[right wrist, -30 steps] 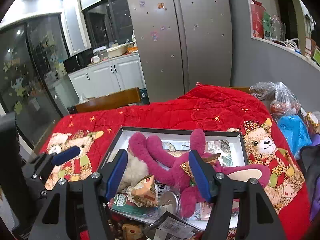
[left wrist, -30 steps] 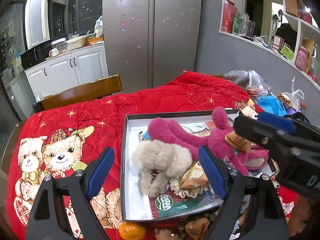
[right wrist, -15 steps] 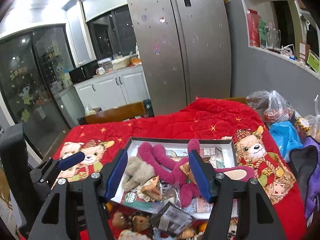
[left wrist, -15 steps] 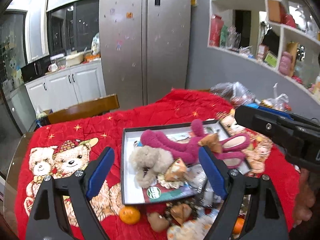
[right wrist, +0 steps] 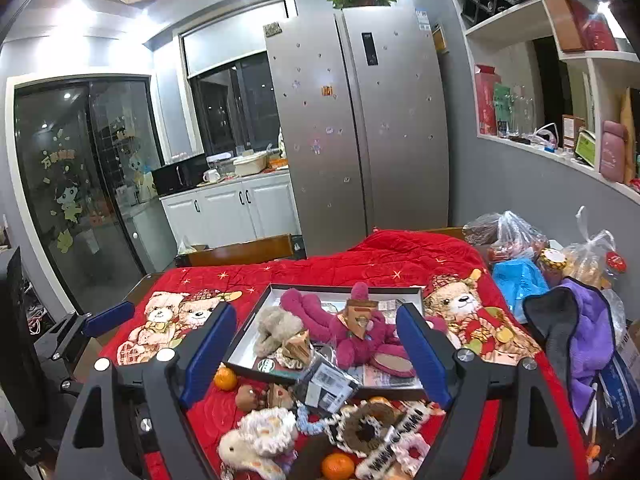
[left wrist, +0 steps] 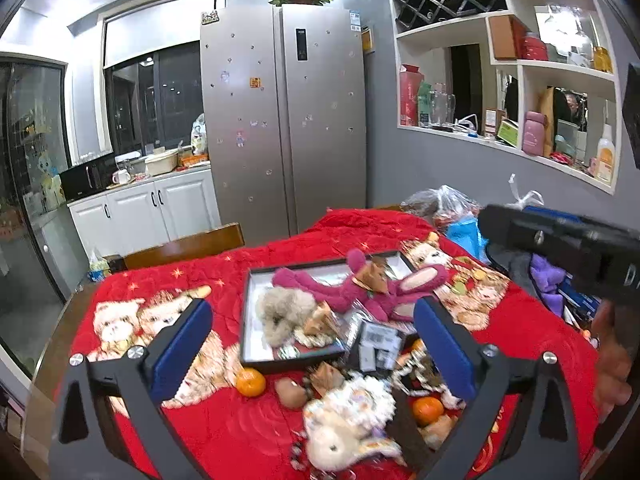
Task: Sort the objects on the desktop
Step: 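Withdraw both grippers from the box back toward the pile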
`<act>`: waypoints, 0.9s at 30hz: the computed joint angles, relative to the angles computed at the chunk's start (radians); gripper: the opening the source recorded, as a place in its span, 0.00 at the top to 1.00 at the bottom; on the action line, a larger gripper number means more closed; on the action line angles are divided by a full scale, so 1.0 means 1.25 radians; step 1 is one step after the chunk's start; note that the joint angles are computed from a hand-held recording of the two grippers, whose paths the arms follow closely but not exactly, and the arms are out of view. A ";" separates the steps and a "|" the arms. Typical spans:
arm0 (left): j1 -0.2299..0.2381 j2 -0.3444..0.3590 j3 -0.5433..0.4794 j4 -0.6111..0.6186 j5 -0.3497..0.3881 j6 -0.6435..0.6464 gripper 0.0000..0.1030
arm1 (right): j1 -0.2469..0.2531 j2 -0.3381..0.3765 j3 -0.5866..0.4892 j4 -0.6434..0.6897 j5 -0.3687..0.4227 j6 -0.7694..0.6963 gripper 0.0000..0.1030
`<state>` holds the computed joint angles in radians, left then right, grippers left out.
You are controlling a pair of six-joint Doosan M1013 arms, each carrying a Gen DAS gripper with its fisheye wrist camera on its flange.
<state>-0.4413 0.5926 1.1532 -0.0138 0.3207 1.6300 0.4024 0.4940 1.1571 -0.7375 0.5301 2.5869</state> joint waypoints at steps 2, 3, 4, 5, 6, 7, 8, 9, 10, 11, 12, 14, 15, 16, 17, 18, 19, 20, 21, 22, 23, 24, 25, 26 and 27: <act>-0.002 -0.004 0.013 -0.032 0.012 0.023 0.01 | 0.000 -0.016 0.027 0.005 -0.023 -0.005 0.18; -0.003 -0.005 0.019 -0.043 0.015 0.028 0.01 | -0.001 -0.020 0.034 -0.001 -0.028 -0.002 0.18; -0.003 -0.004 0.025 -0.049 0.014 0.027 0.01 | 0.000 -0.025 0.043 -0.018 -0.032 0.009 0.18; -0.004 -0.003 0.031 -0.065 0.015 0.029 0.01 | 0.001 -0.030 0.057 -0.041 -0.035 0.027 0.18; -0.003 0.000 0.032 -0.090 0.021 0.046 0.01 | 0.002 -0.032 0.064 -0.060 -0.034 0.044 0.18; -0.001 0.004 0.031 -0.130 0.032 0.075 0.01 | 0.003 -0.034 0.073 -0.083 -0.032 0.067 0.18; 0.001 0.010 0.028 -0.157 0.042 0.093 0.01 | 0.004 -0.037 0.086 -0.111 -0.026 0.101 0.18; 0.003 0.016 0.026 -0.180 0.051 0.105 0.01 | 0.005 -0.041 0.103 -0.142 -0.024 0.141 0.18; 0.004 0.021 0.026 -0.195 0.053 0.111 0.01 | 0.004 -0.044 0.118 -0.156 -0.027 0.160 0.18; 0.004 0.025 0.028 -0.198 0.051 0.109 0.01 | 0.003 -0.046 0.134 -0.160 -0.030 0.170 0.18; 0.003 0.028 0.032 -0.175 0.049 0.085 0.01 | 0.002 -0.046 0.141 -0.155 -0.027 0.167 0.18; -0.002 0.036 0.032 -0.120 0.056 0.043 0.01 | -0.002 -0.044 0.158 -0.134 -0.018 0.163 0.18; -0.003 0.039 0.033 -0.108 0.057 0.034 0.01 | -0.004 -0.043 0.166 -0.138 -0.015 0.180 0.18; -0.005 0.043 0.032 -0.094 0.060 0.018 0.01 | -0.006 -0.042 0.174 -0.142 -0.013 0.202 0.18; -0.004 0.047 0.032 -0.100 0.064 0.018 0.01 | -0.008 -0.039 0.180 -0.137 -0.011 0.210 0.18; -0.003 0.052 0.027 -0.118 0.072 0.031 0.01 | -0.011 -0.037 0.188 -0.130 -0.010 0.214 0.18; -0.002 0.059 0.020 -0.142 0.087 0.048 0.01 | -0.013 -0.032 0.189 -0.115 -0.004 0.207 0.18; -0.001 0.063 0.014 -0.153 0.098 0.056 0.01 | -0.017 -0.026 0.190 -0.098 0.003 0.197 0.18; -0.001 0.069 0.009 -0.165 0.107 0.067 0.01 | -0.020 -0.020 0.190 -0.075 0.006 0.182 0.18; -0.001 0.072 0.006 -0.168 0.112 0.071 0.01 | -0.021 -0.017 0.190 -0.064 0.007 0.176 0.18; -0.002 0.077 0.002 -0.164 0.114 0.074 0.01 | -0.026 -0.012 0.191 -0.043 0.005 0.166 0.18; -0.005 0.080 0.000 -0.154 0.114 0.070 0.01 | -0.028 -0.009 0.192 -0.033 0.005 0.161 0.18; -0.007 0.084 -0.004 -0.137 0.116 0.061 0.01 | -0.030 -0.007 0.193 -0.024 0.007 0.159 0.18; -0.010 0.088 -0.009 -0.115 0.120 0.048 0.01 | -0.033 -0.005 0.196 -0.011 0.006 0.156 0.18; -0.012 0.092 -0.014 -0.099 0.124 0.039 0.01 | -0.034 -0.004 0.197 -0.004 0.006 0.154 0.18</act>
